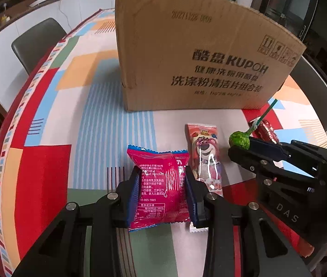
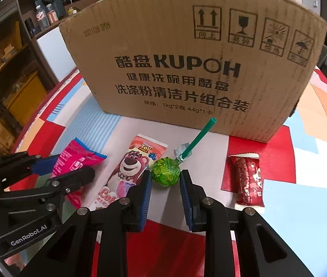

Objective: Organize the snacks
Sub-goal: 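Grasp the pink bag with the left gripper while the right grasps the green lollipop, then carry the pink bag and green lollipop over the box and release both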

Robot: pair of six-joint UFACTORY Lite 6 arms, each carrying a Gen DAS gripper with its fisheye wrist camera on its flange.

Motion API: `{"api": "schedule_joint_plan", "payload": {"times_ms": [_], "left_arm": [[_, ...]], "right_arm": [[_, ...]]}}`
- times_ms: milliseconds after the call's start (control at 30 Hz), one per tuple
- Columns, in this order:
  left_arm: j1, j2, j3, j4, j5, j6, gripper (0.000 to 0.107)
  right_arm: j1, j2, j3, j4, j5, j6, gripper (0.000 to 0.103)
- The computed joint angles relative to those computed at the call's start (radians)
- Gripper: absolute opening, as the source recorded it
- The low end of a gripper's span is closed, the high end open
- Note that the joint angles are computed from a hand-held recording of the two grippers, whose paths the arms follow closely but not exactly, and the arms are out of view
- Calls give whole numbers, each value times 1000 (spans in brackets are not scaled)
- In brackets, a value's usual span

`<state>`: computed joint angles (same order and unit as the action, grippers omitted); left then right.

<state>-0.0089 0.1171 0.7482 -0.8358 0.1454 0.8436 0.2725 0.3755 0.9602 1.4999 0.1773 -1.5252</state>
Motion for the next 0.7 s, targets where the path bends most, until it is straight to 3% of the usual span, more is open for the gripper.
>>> {"api": "schedule_joint_plan", "payload": {"times_ms": [300, 500, 700], "left_arm": [[-31, -196, -83, 185, 11, -196, 35], [-47, -333, -109, 378, 38, -393, 35], [-52, -418, -96, 436, 70, -451, 35]], "right_arm": [[-20, -169, -112, 29, 15, -31, 26], [-46, -289, -161, -91, 33, 94, 26], [-54, -425, -207, -187, 26, 186, 26]]}}
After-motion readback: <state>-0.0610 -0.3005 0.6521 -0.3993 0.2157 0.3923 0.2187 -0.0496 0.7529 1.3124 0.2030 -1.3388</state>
